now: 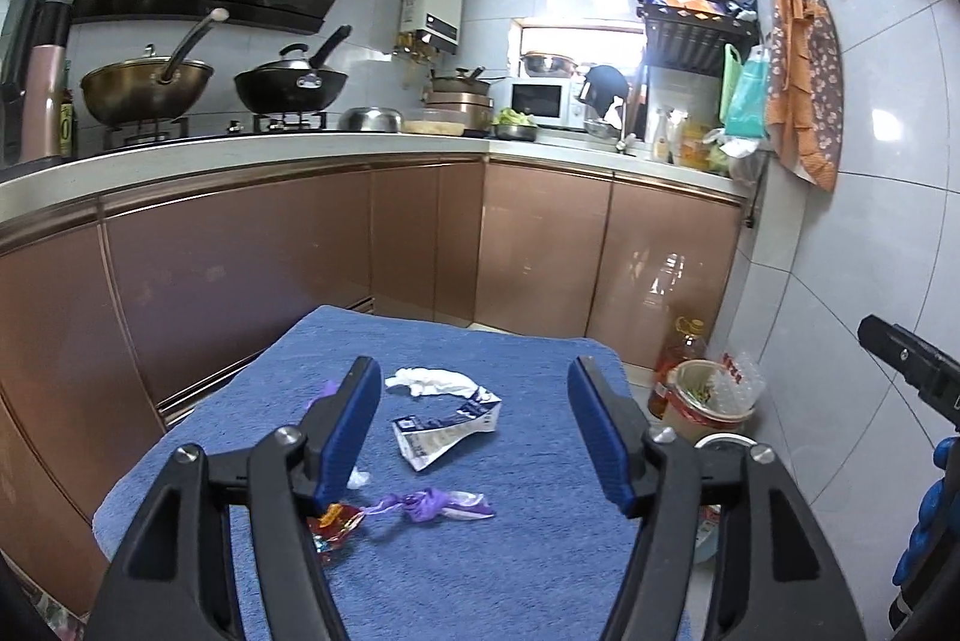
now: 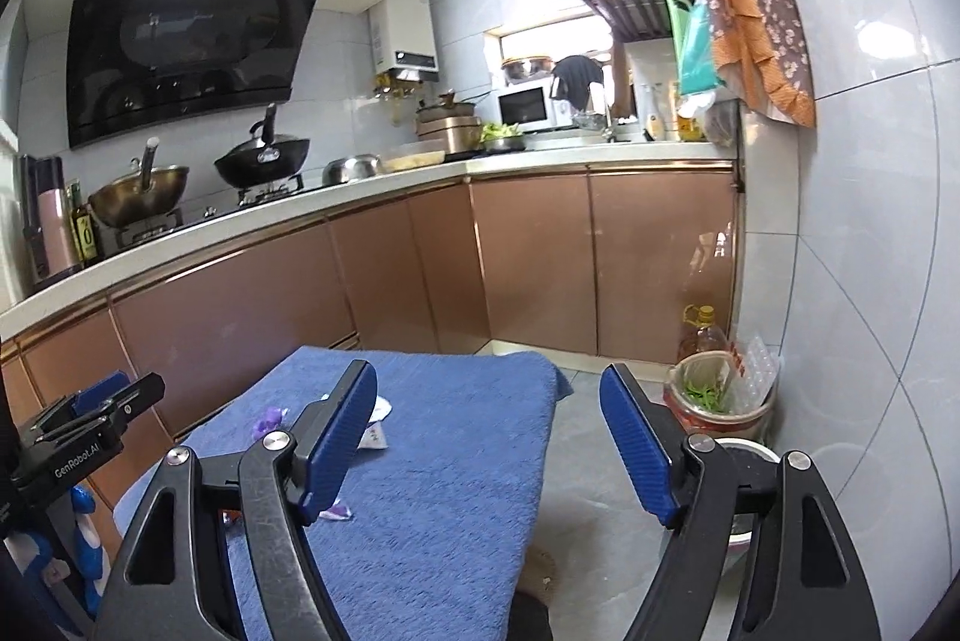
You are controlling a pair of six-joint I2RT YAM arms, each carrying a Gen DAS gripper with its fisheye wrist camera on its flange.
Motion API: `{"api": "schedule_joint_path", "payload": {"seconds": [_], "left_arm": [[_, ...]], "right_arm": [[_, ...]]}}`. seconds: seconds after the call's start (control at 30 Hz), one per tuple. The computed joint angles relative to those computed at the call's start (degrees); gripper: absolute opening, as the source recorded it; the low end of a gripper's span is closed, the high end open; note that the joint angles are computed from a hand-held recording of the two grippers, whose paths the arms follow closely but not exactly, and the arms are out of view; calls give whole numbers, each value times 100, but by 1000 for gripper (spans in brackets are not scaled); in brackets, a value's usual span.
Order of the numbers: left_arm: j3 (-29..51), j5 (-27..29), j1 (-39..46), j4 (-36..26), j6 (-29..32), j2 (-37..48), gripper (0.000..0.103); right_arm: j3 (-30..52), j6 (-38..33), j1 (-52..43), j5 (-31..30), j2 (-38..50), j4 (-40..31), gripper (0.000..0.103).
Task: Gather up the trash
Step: 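Return both open tools from the bin to the towel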
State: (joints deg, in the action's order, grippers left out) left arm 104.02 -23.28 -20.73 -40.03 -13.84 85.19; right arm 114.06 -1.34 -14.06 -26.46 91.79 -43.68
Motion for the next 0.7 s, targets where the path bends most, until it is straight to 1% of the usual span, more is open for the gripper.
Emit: {"api": "schedule_joint_path", "payload": {"seconds": [0.2,0.5,0.7], "left_arm": [[-455,99,184,78,-95,-252,63],[-1012,272,463,287,-129,-579,63],[-1411,-10,667,417,-31,-892,63]], "right_arm": [[-277,-71,285,164,-127,45,76],[-409,-142,530,292,-175,50,76],[-571,-174,719,269,-268,116,76]]}}
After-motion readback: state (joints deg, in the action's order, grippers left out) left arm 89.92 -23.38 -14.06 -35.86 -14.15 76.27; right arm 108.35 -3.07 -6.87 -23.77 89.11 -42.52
